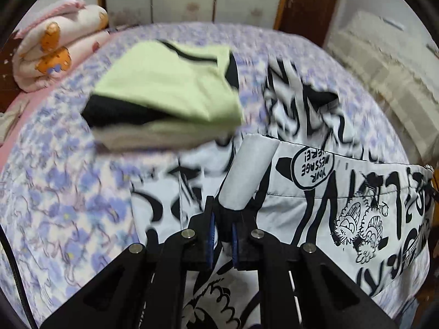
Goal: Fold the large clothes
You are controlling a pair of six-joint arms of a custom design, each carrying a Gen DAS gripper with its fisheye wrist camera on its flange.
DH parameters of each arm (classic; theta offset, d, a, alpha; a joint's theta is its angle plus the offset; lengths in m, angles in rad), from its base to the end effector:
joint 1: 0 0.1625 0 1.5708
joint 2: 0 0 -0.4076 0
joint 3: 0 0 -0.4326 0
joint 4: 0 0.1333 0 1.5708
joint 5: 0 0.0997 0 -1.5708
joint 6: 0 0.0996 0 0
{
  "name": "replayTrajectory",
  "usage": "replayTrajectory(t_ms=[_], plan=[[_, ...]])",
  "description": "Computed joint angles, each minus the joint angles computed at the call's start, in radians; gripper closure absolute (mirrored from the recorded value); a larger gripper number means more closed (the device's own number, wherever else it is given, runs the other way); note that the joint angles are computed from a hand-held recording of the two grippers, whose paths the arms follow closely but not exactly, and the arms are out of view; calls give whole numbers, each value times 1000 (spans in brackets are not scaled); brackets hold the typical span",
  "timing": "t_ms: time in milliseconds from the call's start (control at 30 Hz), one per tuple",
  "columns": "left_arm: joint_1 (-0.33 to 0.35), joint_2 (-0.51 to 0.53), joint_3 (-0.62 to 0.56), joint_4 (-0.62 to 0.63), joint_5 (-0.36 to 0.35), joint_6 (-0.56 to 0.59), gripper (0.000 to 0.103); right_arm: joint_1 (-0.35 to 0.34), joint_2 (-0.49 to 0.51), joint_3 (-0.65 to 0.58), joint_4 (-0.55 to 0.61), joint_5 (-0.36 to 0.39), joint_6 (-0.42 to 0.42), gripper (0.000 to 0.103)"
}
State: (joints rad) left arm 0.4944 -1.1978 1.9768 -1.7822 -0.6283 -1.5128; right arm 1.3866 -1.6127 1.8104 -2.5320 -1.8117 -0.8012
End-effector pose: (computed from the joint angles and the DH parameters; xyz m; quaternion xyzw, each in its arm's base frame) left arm -0.3465 -0.4298 0.1352 -0.0611 0.8626 -0.3513 0.3589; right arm 0.0077 -0.5568 0.4838 0.2371 -0.8914 0.2731 0.2732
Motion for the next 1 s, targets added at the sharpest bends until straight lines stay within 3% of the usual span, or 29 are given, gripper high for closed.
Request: replayTrajectory(t_ms=[133, 300, 433, 833, 1000], plan=[[34, 28, -58, 60, 52, -18, 96, 38, 76, -45, -77, -16, 37, 100], [119, 78, -75, -10, 60, -5, 96, 51, 206, -85, -172, -104, 68, 100], [202, 113, -53, -128, 14, 33, 96, 43, 294, -107, -218, -174, 84, 100], [286, 133, 22, -424, 19, 209, 92, 5, 400, -126, -303, -251, 49, 98], [298, 89, 86, -581, -26, 242, 83, 10, 389, -159, -191, -267, 110, 91]])
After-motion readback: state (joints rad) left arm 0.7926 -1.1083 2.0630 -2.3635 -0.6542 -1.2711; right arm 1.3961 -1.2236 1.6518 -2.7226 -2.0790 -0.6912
